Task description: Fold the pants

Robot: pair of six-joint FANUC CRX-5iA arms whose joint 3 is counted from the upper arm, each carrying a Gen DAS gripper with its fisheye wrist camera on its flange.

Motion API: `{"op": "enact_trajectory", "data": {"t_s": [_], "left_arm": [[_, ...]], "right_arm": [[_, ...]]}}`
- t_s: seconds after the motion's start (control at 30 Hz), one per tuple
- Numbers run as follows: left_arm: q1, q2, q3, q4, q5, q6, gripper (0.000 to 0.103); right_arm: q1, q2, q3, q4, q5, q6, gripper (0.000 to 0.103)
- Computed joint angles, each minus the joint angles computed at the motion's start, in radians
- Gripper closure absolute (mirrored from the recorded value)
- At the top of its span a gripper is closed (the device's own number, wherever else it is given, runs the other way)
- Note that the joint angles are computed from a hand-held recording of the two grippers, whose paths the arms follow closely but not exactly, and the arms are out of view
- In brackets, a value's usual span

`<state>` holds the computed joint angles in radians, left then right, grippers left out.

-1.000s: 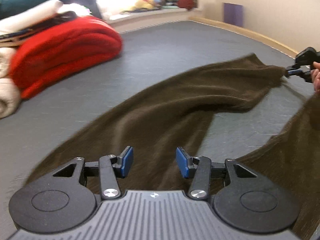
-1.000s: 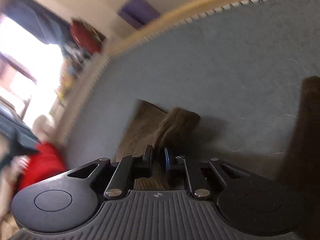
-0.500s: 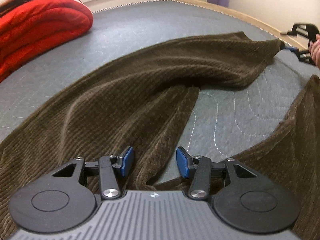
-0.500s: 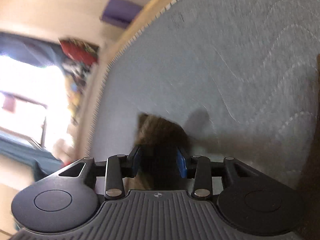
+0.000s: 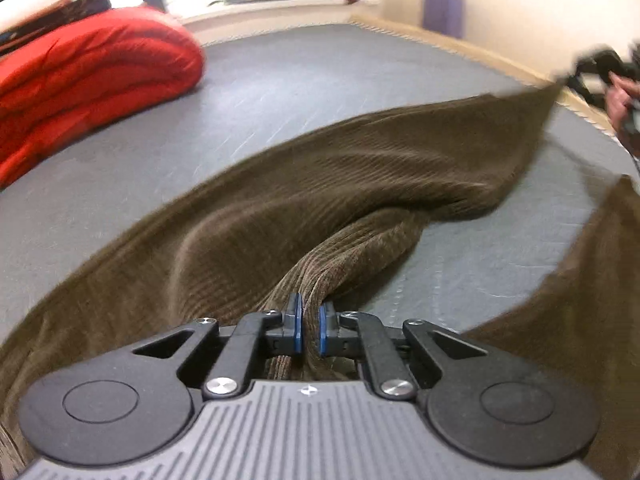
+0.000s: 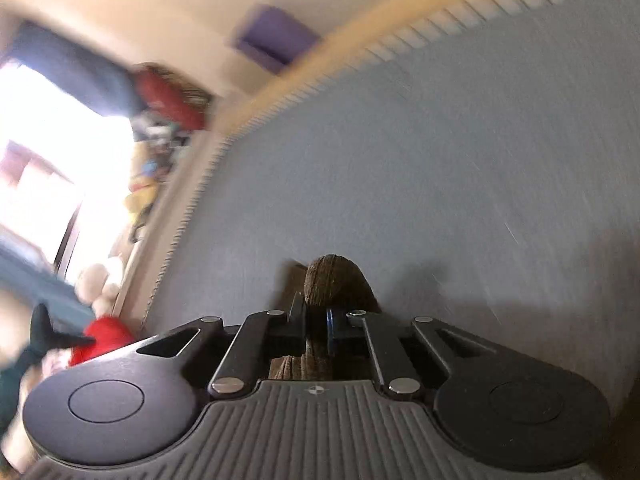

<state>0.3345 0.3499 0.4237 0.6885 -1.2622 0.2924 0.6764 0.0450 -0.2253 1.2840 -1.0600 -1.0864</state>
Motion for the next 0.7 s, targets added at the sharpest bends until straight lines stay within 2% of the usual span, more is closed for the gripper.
{"op": "enact_trajectory", "data": {"t_s": [0.07, 0.1, 0.17, 0.23, 0.27, 0.33, 0.4, 0.47, 0.5, 0.53, 0.6, 0.63, 0.67, 0.7], "left_arm": [[0.021, 0.035, 0.066, 0.008, -0.081, -0.045, 0.095], [0.029, 0.061, 0.111, -0.002, -0.132, -0.042, 0.095], [0.040, 0.099, 0.172, -0.021, -0.208, -0.047, 0.095], [0.043, 0.131, 0.219, -0.036, -0.289, -0.059, 0.095], [0.040, 0.121, 0.209, -0.055, -0.290, -0.082, 0.095], [0.033, 0.101, 0.183, -0.079, -0.288, -0.129, 0.094], [0.032, 0.124, 0.225, -0.089, -0.342, -0.111, 0.092], [0.031, 0.160, 0.297, -0.104, -0.411, -0.073, 0.087], [0.033, 0.190, 0.352, -0.103, -0.463, -0.053, 0.077], [0.038, 0.214, 0.404, -0.095, -0.504, -0.032, 0.074], [0.055, 0.233, 0.471, -0.067, -0.555, -0.010, 0.074], [0.067, 0.246, 0.513, -0.046, -0.573, 0.004, 0.073], [0.082, 0.264, 0.568, -0.023, -0.579, 0.031, 0.071], [0.100, 0.282, 0.621, 0.000, -0.560, 0.078, 0.066]], "right_arm": [[0.023, 0.014, 0.041, 0.061, -0.109, 0.103, 0.095], [0.044, 0.024, 0.064, 0.047, -0.185, 0.132, 0.095], [0.086, 0.050, 0.136, -0.117, -0.344, 0.198, 0.095], [0.109, 0.087, 0.231, -0.361, -0.482, 0.307, 0.095], [0.109, 0.081, 0.235, -0.449, -0.493, 0.302, 0.094], [0.112, 0.039, 0.194, -0.566, -0.479, 0.205, 0.094], [0.122, 0.025, 0.172, -0.583, -0.486, 0.141, 0.094], [0.129, 0.044, 0.195, -0.568, -0.516, 0.180, 0.094], [0.127, 0.072, 0.239, -0.568, -0.552, 0.238, 0.092], [0.131, 0.110, 0.298, -0.579, -0.615, 0.286, 0.089], [0.120, 0.204, 0.435, -0.589, -0.785, 0.368, 0.077], [0.120, 0.243, 0.482, -0.562, -0.851, 0.385, 0.076], [0.123, 0.263, 0.500, -0.518, -0.868, 0.409, 0.077], [0.122, 0.279, 0.510, -0.467, -0.858, 0.446, 0.076]]}}
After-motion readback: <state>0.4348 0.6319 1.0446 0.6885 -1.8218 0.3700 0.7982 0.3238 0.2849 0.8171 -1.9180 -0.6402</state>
